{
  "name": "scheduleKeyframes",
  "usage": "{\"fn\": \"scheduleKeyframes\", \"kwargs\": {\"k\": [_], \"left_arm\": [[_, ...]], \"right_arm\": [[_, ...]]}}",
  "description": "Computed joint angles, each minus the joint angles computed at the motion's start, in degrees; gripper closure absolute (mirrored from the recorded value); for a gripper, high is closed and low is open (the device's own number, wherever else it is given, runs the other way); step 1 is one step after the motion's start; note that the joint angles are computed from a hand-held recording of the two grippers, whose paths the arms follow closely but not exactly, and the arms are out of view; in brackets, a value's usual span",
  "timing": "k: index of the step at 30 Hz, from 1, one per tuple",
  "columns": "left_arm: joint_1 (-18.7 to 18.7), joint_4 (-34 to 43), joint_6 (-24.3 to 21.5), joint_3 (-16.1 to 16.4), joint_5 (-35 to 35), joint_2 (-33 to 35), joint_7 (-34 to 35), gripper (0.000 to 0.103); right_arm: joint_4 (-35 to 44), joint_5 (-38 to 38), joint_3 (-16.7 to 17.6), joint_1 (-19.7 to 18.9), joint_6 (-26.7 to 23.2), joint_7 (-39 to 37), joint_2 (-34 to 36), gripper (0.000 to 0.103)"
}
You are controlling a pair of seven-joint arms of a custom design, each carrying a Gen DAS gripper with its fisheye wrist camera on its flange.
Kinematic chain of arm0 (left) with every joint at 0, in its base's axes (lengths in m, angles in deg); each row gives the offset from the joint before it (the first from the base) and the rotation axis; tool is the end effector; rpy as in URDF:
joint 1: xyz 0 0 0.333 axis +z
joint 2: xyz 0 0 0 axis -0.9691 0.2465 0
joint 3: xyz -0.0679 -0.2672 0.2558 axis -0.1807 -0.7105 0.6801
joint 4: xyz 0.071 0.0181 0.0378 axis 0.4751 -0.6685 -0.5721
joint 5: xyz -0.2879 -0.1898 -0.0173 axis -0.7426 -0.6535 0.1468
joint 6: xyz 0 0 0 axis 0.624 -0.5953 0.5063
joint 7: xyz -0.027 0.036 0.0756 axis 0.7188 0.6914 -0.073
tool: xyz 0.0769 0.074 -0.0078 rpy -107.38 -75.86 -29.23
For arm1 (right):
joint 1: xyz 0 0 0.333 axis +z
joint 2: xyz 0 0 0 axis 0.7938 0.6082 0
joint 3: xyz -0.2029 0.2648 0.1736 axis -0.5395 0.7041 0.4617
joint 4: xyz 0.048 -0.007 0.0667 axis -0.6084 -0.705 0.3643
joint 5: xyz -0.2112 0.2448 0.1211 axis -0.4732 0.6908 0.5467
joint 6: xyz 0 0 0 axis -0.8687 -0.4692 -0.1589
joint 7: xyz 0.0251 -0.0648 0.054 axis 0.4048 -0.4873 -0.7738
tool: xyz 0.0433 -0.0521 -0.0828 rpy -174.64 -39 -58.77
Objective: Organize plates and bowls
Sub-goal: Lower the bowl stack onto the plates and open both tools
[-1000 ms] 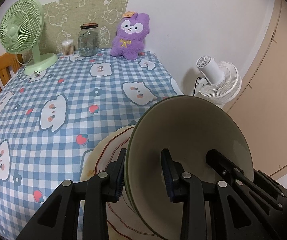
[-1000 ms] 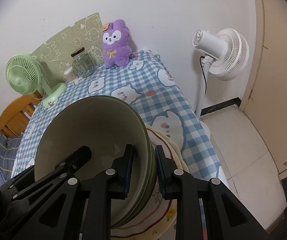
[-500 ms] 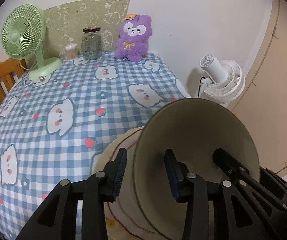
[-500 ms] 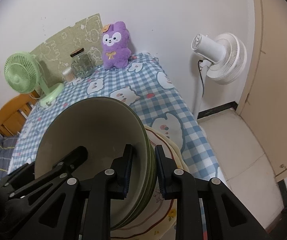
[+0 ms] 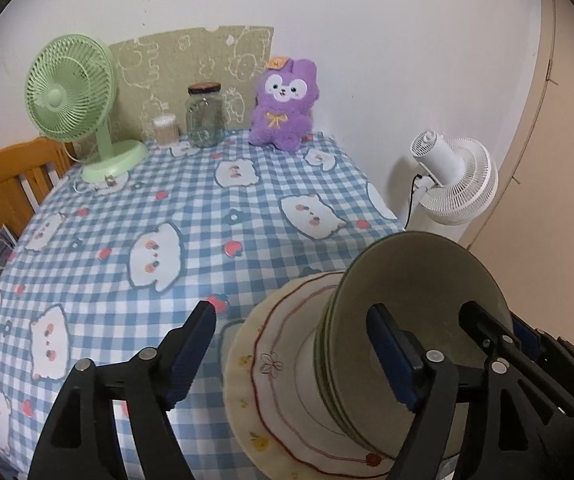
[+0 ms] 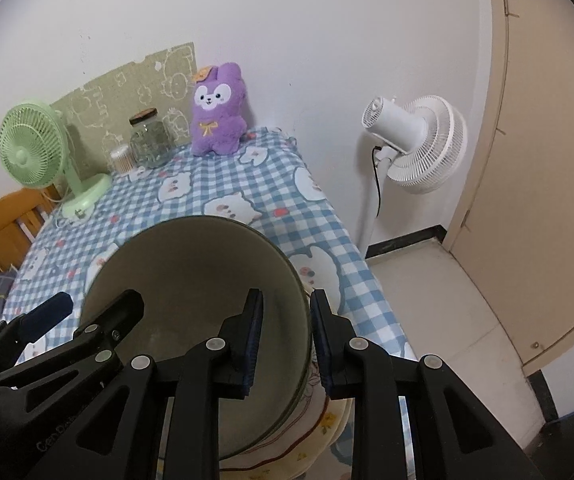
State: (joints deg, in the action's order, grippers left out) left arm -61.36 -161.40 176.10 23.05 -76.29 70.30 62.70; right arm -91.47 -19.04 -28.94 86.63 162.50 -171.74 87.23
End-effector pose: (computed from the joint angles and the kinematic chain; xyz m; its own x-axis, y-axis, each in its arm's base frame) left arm 0.6319 -0.0943 0.4501 -0.2821 -0.9537 0.1038 -0.6949 0.1286 -0.7076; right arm 0.5828 0.3482 0.4610 -0.3056 -0.9504 -0.0572 -0.6500 0.2521 -0.7169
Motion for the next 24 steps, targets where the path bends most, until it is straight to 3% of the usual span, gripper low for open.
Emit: {"fn": "scheduleKeyframes", "kwargs": {"k": [8,16,24], "left_arm": [[3.56,-2.94,3.77,-2.11,1.08,-1.95,-0.49,0.016],[13.34,-7.25,8.08,-9.12,5.88,-3.38,-4.12,0.013],[22.95,-12.17,13.24,-13.73,13.19,-5.19,-9.62,0.010]], "right_arm": [[0.84,-3.10,0.27,2.22,-4.19,3.06,-0.80,0.060],[2.24,-5.72,1.93,3.89,-7.95,4.87,-1.02,0.045],[5.12,-6.49,2.92,6.28,-9.43,4.55,0.31,0.043]]}}
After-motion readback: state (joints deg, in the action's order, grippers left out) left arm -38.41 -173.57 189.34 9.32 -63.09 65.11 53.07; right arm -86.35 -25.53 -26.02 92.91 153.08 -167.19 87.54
